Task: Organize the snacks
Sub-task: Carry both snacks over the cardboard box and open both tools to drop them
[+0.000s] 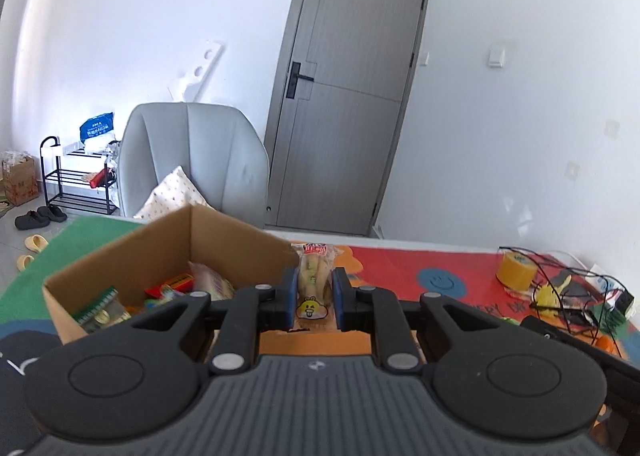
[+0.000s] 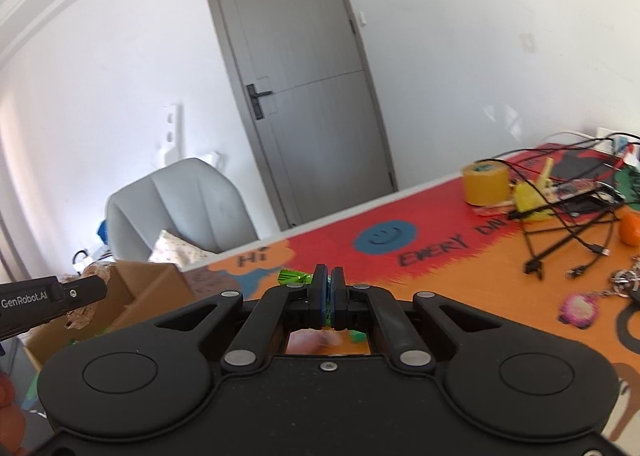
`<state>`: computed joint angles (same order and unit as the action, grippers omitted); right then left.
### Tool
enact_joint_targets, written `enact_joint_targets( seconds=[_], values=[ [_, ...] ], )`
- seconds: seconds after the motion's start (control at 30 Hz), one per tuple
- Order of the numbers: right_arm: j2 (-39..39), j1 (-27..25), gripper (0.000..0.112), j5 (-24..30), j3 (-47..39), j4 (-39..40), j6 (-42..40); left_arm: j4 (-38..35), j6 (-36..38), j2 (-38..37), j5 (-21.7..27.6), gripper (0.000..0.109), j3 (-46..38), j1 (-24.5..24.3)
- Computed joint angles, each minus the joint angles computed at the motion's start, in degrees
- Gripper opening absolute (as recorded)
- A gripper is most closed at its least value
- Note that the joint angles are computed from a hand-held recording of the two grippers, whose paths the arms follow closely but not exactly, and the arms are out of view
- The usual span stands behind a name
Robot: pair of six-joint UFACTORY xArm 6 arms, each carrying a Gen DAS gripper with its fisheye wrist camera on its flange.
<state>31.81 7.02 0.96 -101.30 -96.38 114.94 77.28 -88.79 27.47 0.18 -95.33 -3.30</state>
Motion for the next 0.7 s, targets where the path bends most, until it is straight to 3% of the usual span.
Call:
enact_joint_targets(
  seconds=[0.2,0.37,0.6,0.7],
  values=[
    [2.78,1.65,0.003,-1.25,-4.61,2.31,-3.26,4.81,-5.05,-2.01,-0.29,0.017,0.61,2.45],
    [4.85,3.11,0.003,-2.37,-7.64,6.93,-8.93,2.63,-3.92,-3.02,-0.14,0.017,2.15,4.12],
    [7.36,5.19,0.003,-4.40,-9.80,20.16,-23.23,-0.91,-0.73,-4.13,-0.84,0.017,4.34,5.91],
    [8.03,6.16,0.003,-4.98,-9.63,28.07,-31.27,-6.68,4.59,-4.25,-1.54,0.017,5.53,6.54]
  ],
)
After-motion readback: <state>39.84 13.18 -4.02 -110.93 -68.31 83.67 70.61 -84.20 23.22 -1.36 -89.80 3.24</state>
